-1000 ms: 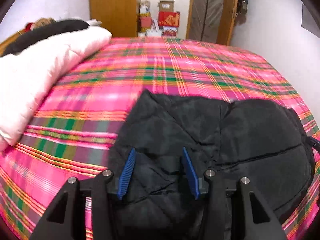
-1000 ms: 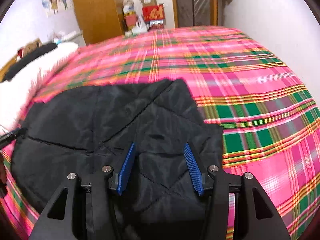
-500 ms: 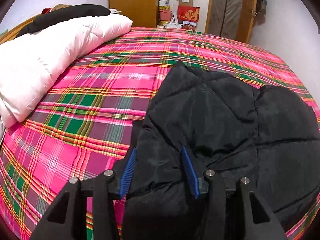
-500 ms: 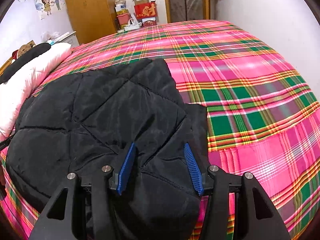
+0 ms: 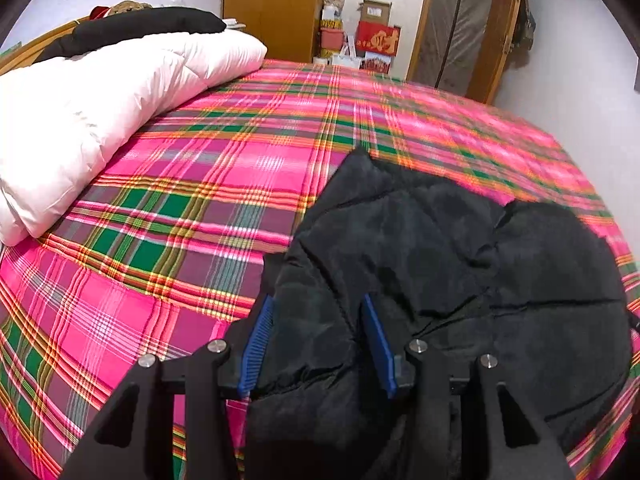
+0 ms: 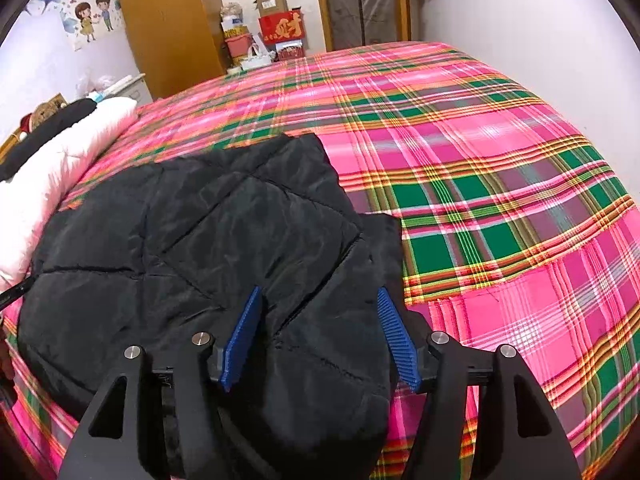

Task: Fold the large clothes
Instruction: 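Grasp the jacket's other side edge with both tools and lift it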

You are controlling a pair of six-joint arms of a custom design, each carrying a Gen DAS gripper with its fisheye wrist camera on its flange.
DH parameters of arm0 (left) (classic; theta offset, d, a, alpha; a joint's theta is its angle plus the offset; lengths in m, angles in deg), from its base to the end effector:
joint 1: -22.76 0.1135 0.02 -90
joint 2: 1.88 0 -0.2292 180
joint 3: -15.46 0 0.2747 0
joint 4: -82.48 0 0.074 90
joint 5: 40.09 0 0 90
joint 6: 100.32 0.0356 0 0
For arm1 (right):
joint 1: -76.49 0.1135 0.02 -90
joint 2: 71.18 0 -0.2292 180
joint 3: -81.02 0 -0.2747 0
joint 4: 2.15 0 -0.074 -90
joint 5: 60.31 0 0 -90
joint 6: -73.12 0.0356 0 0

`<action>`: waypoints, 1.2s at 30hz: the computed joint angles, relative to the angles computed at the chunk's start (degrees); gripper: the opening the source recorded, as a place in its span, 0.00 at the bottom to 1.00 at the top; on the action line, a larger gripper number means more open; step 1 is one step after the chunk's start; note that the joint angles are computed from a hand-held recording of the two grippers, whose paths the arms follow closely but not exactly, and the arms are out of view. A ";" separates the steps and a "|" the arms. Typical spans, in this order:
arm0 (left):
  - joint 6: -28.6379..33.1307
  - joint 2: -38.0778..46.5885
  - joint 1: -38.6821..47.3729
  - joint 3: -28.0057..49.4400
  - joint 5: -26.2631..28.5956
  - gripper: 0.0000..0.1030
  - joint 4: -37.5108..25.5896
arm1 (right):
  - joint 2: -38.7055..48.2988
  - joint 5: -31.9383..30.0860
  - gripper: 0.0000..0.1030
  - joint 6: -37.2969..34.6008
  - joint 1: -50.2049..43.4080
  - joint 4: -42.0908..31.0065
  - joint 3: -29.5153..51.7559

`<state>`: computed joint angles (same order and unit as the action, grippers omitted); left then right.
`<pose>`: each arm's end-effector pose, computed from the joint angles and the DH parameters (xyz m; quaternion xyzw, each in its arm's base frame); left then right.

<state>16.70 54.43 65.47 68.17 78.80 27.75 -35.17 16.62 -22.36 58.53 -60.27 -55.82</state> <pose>0.1750 0.1381 0.1974 -0.0597 0.9322 -0.0459 0.3540 0.1695 -0.0465 0.1980 0.0640 0.9350 0.0376 0.3468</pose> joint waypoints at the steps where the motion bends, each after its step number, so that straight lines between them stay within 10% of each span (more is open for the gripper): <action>1: 0.41 -0.50 0.77 0.31 1.49 0.46 -0.93 | -0.85 -1.03 0.59 -0.42 -0.42 -0.69 0.06; 21: -0.97 14.80 -0.53 1.83 3.60 0.69 5.89 | 20.56 -10.28 0.82 -1.61 -8.52 9.88 1.59; 36: 3.43 38.41 3.91 14.21 15.03 0.87 -4.68 | 40.10 -21.92 0.92 -7.14 -14.39 7.67 9.83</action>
